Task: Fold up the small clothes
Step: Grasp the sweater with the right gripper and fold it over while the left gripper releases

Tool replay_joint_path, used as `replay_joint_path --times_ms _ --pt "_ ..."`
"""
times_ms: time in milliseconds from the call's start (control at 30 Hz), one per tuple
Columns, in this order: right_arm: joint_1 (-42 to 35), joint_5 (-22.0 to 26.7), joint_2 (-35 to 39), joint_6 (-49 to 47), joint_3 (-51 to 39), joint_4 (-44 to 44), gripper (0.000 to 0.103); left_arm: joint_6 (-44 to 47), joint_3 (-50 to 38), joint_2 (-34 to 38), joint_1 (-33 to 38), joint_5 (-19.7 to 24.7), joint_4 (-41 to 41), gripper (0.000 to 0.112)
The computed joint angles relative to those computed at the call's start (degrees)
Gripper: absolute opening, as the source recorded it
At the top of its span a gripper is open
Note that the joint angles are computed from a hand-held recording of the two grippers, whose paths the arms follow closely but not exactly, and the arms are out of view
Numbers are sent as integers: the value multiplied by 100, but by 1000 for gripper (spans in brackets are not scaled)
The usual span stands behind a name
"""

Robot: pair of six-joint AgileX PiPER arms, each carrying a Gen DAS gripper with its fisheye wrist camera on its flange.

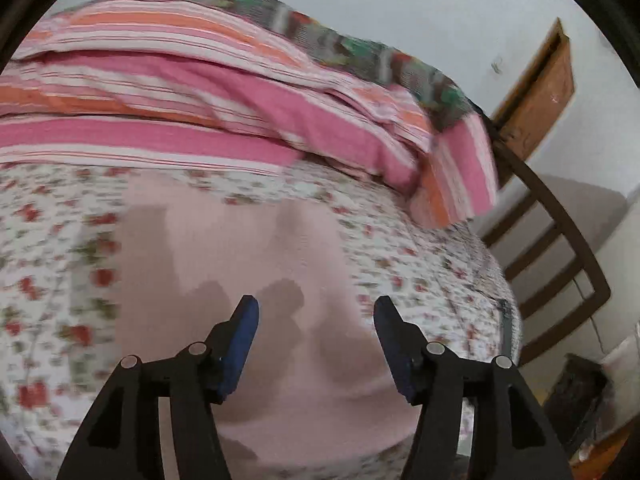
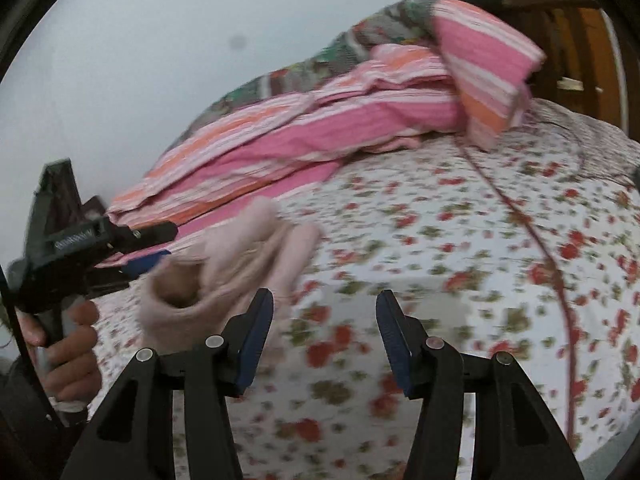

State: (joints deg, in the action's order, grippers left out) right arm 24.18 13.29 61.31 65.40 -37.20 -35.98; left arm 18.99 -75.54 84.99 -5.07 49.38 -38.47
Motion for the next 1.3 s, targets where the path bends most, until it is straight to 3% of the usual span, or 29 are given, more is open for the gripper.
replay_joint_path --times_ms 100,167,267,433,500,533,633,733,800,933,1033,1133,1167,1200,1233,1300 --pt "178 -255 97 -939 -260 1022 53 -417 175 -44 268 -258 922 58" --pt "338 -389 300 -1313 -517 1423 54 -168 385 -20 581 -314 898 58" --pt "640 -190 950 -826 -1188 823 55 937 803 -15 1276 -74 -127 59" --pt "672 324 2419 -2145 -2436 2308 51 2400 1409 -111 1850 353 -1212 66" --pt "840 807 2846 -1888 -2892 1847 38 2776 1597 -142 1885 344 -1347 66" --pt "962 862 2871 -1577 -2896 1274 15 2915 1678 -152 1886 303 -1373 66" --pt "912 124 2288 -35 -2064 -354 15 3388 1798 -178 2119 647 -1644 66" --pt "736 236 2416 734 -1746 -690 15 3813 1938 -322 2202 968 -1748 67" --pt "659 -49 2447 1355 -1505 -1243 15 3913 2083 -484 2121 933 -1645 68" --pt "788 222 2352 1272 -1610 -1129 16 3998 2545 -1103 1712 484 -1335 68" --pt "901 403 2396 1530 -1657 -1423 16 3160 2837 -1571 668 -669 -294 68" --pt "730 177 2324 974 -1622 -826 16 1756 3068 -1741 -423 -1767 1234 68" --pt "643 50 2297 646 -1618 -475 16 1593 3143 -1769 -566 -2018 1386 61" --pt "562 -128 2230 525 -1541 -353 16 1562 3138 -1794 -604 -2063 1309 44" --pt "543 -227 2188 610 -1489 -460 15 1759 3067 -1828 -508 -1878 1003 38" --pt "478 -489 1965 1431 -1241 -1362 14 2604 3164 -2052 -25 -1821 -80 18"
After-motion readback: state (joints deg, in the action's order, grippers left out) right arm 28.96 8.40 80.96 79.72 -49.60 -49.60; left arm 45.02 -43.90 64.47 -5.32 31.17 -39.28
